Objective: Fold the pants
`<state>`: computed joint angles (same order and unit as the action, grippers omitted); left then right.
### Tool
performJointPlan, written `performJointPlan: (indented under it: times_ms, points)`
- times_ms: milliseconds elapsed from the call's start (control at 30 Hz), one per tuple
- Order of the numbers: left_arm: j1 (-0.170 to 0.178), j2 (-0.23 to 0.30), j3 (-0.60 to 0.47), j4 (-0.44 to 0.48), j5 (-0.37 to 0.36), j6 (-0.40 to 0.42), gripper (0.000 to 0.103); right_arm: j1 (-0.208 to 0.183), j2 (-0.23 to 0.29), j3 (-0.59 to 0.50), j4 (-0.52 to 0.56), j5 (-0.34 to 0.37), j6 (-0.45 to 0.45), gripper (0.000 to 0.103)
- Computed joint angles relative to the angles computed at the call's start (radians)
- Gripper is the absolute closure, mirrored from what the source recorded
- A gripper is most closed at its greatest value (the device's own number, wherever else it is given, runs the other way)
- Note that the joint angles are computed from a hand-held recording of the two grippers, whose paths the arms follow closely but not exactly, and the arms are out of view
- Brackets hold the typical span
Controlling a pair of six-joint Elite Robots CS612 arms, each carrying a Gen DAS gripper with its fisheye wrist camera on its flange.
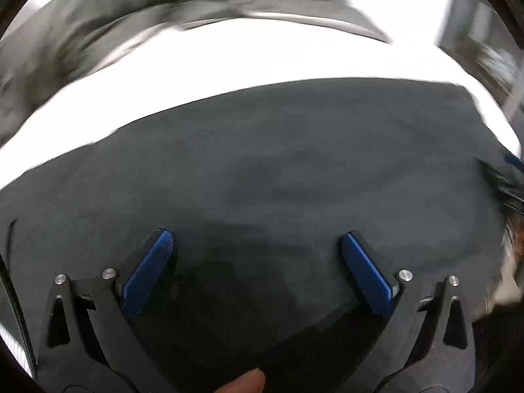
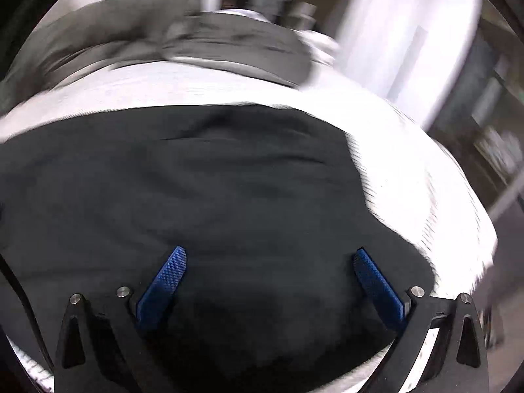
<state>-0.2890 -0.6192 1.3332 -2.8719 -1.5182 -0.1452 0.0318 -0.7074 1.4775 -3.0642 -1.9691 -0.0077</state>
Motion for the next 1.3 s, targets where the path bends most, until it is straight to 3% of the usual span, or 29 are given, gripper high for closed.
performJointPlan:
  times_ms: [100, 233, 433, 1300]
  points:
    - [0.02, -0.004, 0.009, -0.006, -0.035, -0.025, 0.0, 0.005, 0.003, -0.005, -0.011, -0.006, 0.003, 0.001]
    - [0.005, -0.016, 0.036, -0.024, 0.031, 0.018, 0.0, 0.03, 0.015, -0.02, -0.016, -0.035, -0.045, 0.001]
    - [0.009, -0.014, 0.032, -0.018, 0.013, 0.016, 0.0, 0.016, 0.005, -0.004, -0.02, -0.006, -0.038, 0.001]
    - [0.011, -0.01, 0.03, -0.027, 0.019, 0.035, 0.0, 0.013, -0.009, 0.032, -0.048, -0.015, -0.049, 0.001]
